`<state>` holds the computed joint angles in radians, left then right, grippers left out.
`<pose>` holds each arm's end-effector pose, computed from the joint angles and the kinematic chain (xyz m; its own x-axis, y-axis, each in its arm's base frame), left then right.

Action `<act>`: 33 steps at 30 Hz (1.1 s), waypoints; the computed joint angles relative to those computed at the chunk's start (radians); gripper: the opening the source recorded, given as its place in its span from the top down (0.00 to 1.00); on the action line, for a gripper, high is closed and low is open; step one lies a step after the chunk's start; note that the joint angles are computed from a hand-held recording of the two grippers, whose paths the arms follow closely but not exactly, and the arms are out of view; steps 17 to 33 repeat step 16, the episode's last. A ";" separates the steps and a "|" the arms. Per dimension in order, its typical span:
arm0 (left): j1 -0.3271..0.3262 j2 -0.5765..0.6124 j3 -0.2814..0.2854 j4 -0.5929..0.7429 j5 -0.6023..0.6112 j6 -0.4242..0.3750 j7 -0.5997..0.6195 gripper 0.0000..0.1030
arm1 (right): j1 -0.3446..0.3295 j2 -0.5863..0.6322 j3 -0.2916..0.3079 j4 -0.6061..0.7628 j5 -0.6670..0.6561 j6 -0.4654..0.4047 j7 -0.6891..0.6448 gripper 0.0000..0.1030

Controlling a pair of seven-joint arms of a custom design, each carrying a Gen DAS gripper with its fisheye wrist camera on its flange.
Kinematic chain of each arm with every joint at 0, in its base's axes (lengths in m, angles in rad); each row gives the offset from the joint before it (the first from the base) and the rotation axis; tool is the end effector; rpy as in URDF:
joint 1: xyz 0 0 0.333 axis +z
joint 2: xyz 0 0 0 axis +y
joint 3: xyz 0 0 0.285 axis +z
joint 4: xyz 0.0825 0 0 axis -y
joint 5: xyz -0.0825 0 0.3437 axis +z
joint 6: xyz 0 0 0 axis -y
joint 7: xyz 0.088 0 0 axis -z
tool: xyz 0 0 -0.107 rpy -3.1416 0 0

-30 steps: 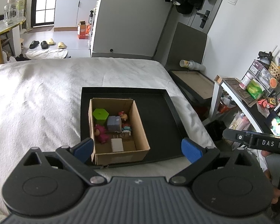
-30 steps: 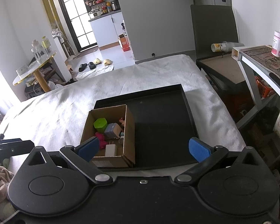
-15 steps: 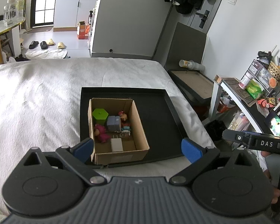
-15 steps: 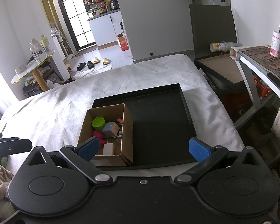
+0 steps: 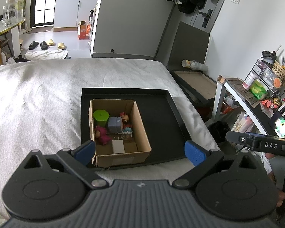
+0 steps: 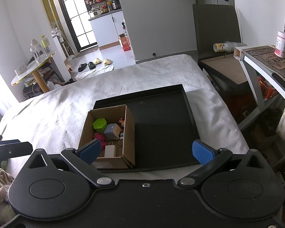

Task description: Organize rigid objects

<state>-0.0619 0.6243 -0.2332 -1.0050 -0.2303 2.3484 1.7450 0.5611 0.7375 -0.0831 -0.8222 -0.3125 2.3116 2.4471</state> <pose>0.6996 -0.1513 0.5637 -0.3550 -0.9024 0.2442 -0.7305 0.1048 -0.6748 0.6398 0.3566 0.5589 -0.1187 -0.9581 -0.2606 -0.6760 0.2702 -0.6856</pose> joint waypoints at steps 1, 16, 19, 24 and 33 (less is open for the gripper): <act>0.000 -0.002 -0.001 -0.005 -0.001 0.002 0.001 0.03 | 0.000 -0.003 0.000 -0.006 0.000 0.002 0.001 0.00; 0.000 -0.010 -0.002 -0.024 -0.002 0.011 -0.001 0.03 | -0.002 -0.009 0.005 -0.021 -0.006 -0.019 -0.016 0.00; 0.000 -0.010 -0.002 -0.024 -0.002 0.011 -0.001 0.03 | -0.002 -0.009 0.005 -0.021 -0.006 -0.019 -0.016 0.00; 0.000 -0.010 -0.002 -0.024 -0.002 0.011 -0.001 0.03 | -0.002 -0.009 0.005 -0.021 -0.006 -0.019 -0.016 0.00; 0.000 -0.010 -0.002 -0.024 -0.002 0.011 -0.001 0.03 | -0.002 -0.009 0.005 -0.021 -0.006 -0.019 -0.016 0.00</act>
